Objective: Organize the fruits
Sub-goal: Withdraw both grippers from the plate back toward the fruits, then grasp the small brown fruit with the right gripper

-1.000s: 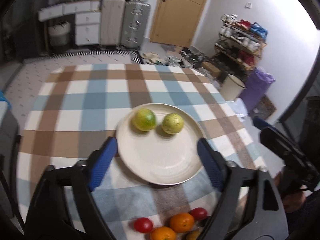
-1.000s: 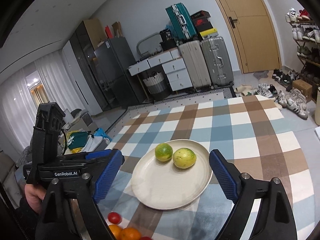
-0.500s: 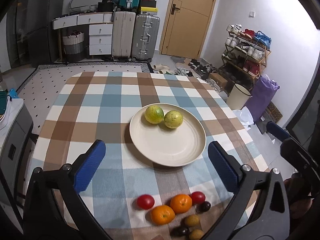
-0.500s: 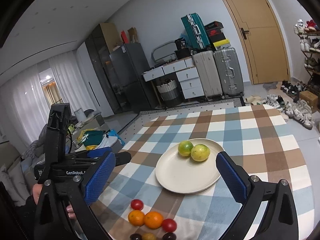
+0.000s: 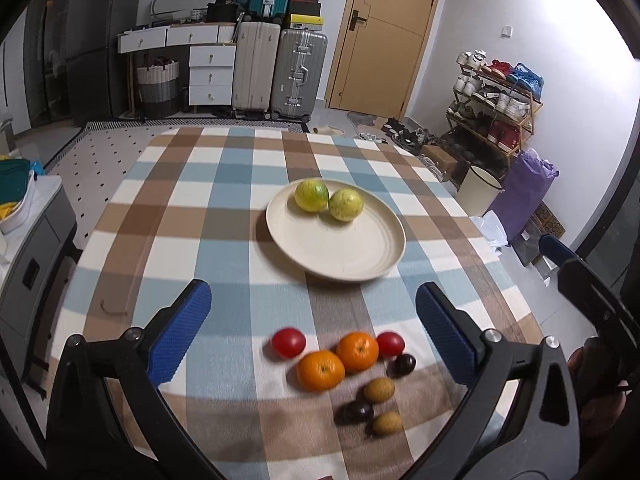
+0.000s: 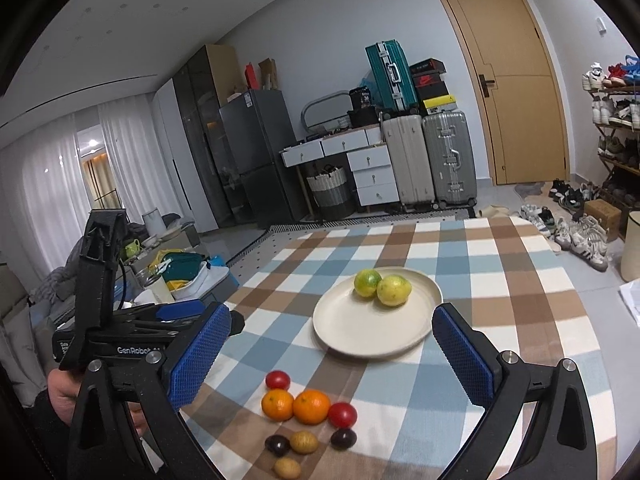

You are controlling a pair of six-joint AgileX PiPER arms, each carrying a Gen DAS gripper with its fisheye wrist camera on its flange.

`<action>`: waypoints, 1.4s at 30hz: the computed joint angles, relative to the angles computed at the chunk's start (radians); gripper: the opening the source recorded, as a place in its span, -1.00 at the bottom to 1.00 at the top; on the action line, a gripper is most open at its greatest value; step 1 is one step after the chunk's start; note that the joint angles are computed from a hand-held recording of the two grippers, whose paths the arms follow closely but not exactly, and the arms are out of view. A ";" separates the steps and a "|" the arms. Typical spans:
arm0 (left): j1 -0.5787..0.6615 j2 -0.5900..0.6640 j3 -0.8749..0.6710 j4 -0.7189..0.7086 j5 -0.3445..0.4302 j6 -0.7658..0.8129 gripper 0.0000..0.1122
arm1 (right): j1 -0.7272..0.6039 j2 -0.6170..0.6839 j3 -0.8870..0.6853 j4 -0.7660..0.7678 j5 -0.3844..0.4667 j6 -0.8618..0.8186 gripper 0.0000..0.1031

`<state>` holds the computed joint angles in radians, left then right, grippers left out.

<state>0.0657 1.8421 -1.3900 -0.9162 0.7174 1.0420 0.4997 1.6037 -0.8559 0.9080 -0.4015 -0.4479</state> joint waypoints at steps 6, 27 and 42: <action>0.024 -0.027 0.087 -0.035 -0.013 0.063 0.81 | 0.062 -0.024 0.054 0.076 -0.063 -0.042 0.99; 0.056 0.056 0.253 -0.188 -0.115 0.280 0.81 | 0.163 0.171 0.071 -0.011 0.006 0.121 0.89; 0.075 0.139 0.196 -0.156 -0.086 0.234 0.81 | 0.110 0.304 0.005 -0.405 0.120 0.490 0.27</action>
